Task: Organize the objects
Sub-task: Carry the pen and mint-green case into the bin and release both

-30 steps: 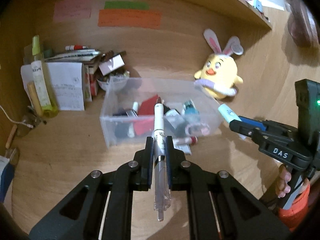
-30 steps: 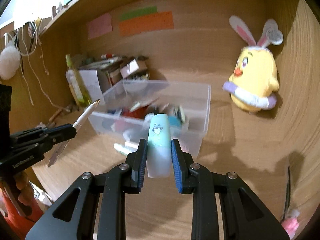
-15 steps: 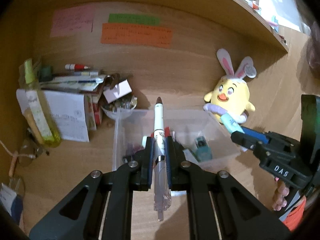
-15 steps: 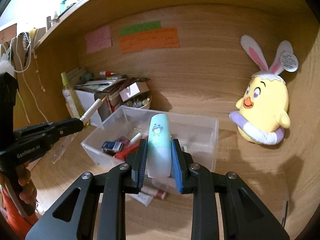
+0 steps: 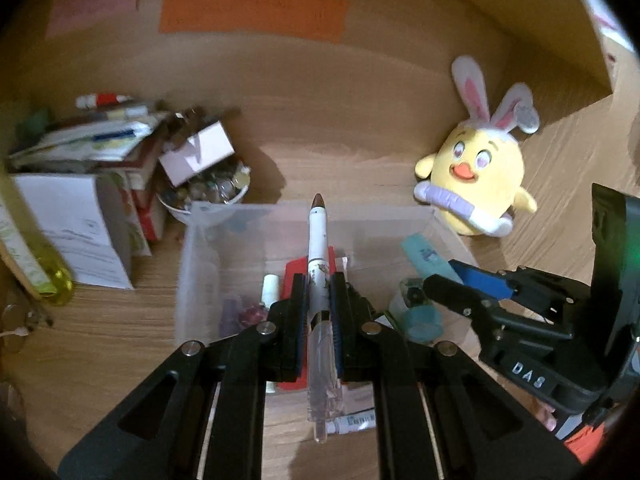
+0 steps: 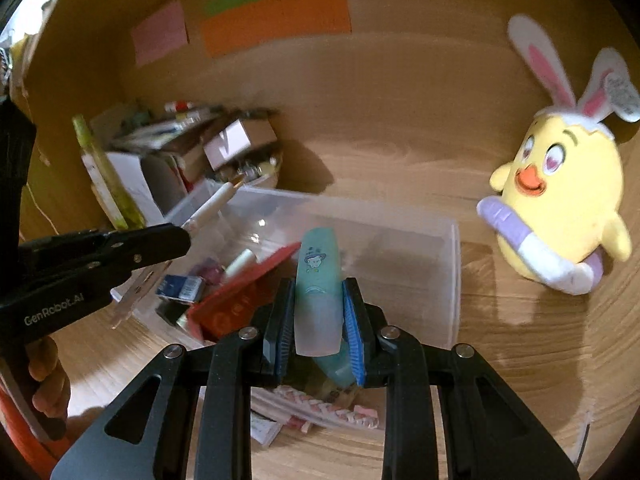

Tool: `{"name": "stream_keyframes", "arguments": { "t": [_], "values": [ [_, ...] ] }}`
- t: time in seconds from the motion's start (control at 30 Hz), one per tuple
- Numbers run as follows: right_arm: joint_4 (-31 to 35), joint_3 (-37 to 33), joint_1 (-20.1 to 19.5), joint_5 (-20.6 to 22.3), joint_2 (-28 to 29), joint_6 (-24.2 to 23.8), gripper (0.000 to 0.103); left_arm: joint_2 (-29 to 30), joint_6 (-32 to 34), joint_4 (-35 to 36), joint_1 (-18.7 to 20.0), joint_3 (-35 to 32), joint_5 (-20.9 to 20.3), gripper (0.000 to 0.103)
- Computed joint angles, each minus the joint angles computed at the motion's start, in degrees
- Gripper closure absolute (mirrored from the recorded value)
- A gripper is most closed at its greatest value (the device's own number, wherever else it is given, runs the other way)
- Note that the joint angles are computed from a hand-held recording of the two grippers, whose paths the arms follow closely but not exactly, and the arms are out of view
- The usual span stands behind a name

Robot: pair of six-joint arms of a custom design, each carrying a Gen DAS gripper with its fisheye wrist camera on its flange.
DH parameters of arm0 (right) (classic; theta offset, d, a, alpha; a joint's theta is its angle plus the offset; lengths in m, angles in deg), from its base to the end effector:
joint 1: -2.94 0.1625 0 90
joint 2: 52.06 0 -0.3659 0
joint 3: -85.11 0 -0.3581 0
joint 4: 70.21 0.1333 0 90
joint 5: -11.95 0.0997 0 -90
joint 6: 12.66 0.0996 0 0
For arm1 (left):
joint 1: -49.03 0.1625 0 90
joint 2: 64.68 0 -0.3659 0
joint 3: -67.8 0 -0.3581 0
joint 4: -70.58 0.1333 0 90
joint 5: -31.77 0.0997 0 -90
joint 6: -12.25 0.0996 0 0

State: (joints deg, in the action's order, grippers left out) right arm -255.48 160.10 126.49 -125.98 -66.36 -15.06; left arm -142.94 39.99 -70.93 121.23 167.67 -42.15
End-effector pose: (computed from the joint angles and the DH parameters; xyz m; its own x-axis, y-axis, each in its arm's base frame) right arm 0.4086 -0.5088 -0.0577 -0.7715 -0.0479 0.6344 -0.4878 0.6848 -0.5415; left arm -0.0124 -0.5648 0.3556 -0.7237 0.5278 -0.4445 0.6800 0.6550 -0.3294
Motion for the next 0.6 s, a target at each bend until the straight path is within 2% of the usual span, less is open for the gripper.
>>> {"name": "stream_keyframes", "arguments": {
  "t": [0.1,0.3,0.5,0.6],
  "values": [
    [2.18,-0.72,-0.86,0.27,0.44,0.79,0.081,2.21,-0.13,-0.49,-0.11,-0.93,1.78,0.093],
    [4.32,-2.69,-1.53,-0.23,1.69,0.46,0.081,5.06,-0.65,0.41,0.54,-3.12,2.46,0.093],
    [5.27,-2.93,-1.20,-0.99,1.76,-0.22,0.081,4.86,0.00,0.92,0.65,-2.81,2.66,0.092],
    [6.67,-2.42,-1.18,-0.04,1.04,0.86,0.080,3.50,0.85,0.23,0.19,-1.41,2.65,0.092]
  ]
}}
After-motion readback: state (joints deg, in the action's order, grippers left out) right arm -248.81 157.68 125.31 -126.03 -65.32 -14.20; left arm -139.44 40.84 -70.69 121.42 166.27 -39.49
